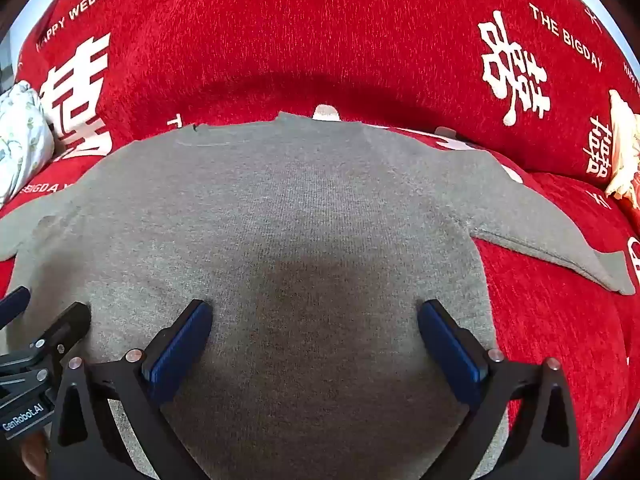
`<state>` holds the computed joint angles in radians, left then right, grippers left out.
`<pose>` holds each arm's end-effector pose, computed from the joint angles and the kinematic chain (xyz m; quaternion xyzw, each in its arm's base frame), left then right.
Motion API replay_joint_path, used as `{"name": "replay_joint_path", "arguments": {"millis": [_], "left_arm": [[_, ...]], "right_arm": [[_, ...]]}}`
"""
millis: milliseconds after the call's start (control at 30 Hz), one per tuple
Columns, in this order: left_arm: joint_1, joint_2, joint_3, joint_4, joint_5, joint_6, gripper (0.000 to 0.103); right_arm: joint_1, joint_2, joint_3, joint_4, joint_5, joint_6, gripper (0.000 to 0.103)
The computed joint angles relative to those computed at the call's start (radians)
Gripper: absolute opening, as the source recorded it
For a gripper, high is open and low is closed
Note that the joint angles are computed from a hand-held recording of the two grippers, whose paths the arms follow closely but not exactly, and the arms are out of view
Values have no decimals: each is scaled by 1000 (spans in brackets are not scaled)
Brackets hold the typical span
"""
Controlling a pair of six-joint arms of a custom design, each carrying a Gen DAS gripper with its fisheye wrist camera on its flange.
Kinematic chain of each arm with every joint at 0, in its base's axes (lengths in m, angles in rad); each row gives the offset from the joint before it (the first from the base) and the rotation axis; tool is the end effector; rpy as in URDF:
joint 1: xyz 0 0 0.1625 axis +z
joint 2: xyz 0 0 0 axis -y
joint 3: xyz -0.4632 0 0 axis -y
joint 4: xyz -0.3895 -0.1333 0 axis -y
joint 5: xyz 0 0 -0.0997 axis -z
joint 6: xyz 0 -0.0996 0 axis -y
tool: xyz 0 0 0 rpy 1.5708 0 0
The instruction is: Fold small clothes
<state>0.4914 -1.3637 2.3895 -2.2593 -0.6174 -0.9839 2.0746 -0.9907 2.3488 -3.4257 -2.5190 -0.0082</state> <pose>-0.2269 -0.3647 0.1953 0.1187 0.8712 -0.3116 0.3602 0.2638 -0.3701 0.1657 0.1098 -0.8627 0.3206 0.3754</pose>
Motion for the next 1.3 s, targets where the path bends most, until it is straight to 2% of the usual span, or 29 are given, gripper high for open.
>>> {"name": "replay_joint_path", "arguments": {"millis": [67,167,300,700,833,1033,1300], "left_arm": [[-7,21,-9,7,16,-15,103],[-17,0,15,-30,20,-17,103],[-20,-5,24,-39,26,-16,103],[-32,7,13,17,44,-79,103],[-32,7,16,14,46,-78,103],[-31,5,20,9,51,-74,103],[-39,5,28,19,61,-93,103]], "right_arm": [[0,-2,1,1,3,1,103],[2,-5,-6,28,-3,13,103],[3,0,1,2,-8,1,103],[-3,-16,10,0,15,2,103],[0,-16,3,24,4,21,103],[10,4,7,-10,-24,23,103],[3,-19,21,3,9,1,103]]}}
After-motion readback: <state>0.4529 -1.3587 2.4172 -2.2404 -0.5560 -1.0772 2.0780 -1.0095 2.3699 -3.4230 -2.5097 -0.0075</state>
